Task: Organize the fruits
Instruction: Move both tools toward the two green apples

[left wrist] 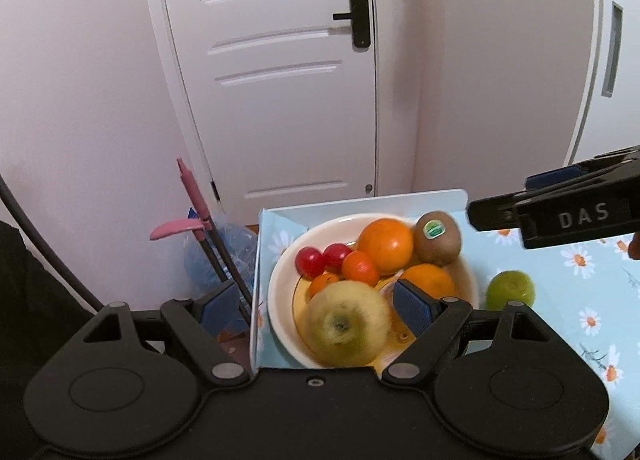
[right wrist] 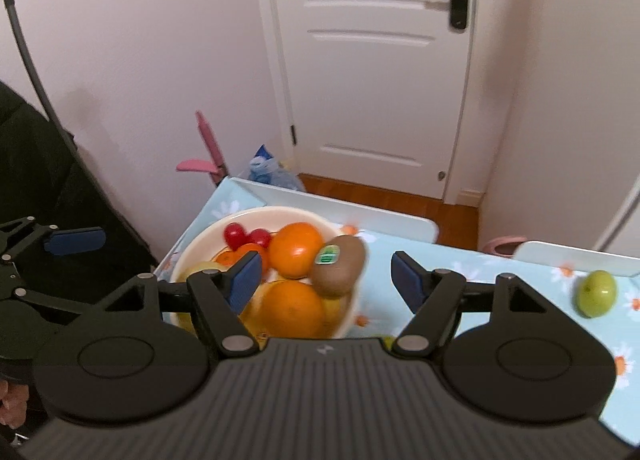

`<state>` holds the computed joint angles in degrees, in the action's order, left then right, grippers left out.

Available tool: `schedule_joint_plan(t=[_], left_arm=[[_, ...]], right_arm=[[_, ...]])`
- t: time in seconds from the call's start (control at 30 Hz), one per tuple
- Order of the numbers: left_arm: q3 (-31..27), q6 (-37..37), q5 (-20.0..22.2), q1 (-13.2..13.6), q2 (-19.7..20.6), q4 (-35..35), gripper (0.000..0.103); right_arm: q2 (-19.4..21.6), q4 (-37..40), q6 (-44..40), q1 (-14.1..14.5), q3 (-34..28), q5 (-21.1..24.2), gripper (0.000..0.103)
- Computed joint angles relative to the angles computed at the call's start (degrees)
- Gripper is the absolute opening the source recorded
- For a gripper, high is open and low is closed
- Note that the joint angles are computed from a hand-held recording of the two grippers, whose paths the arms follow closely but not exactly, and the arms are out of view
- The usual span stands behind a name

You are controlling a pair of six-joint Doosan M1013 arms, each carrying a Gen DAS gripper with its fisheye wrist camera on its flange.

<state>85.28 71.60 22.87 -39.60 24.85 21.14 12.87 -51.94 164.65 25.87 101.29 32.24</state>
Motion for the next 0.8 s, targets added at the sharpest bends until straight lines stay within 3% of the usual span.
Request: schedule_joint_plan(t=[0.37, 0.5, 0.8], left_arm=[[0.7, -16.9, 1.9, -5.0, -1.5, 13.5, 0.087], [0.3, -23.3, 3.7, -7.4, -1.7, 17.4, 0.093], [-1.6, -35.1, 9.2, -12.3, 0.1, 24.0, 0.095]], right_arm=[[-9.1, -3.2, 1.0, -3.6, 9.3, -1.5, 0.086], [-12.3, -3.9, 0.5, -5.6, 12.5, -2.8, 0.098], [-16.7, 3.2, -11.8, -13.0, 17.8, -8.6, 0.098]])
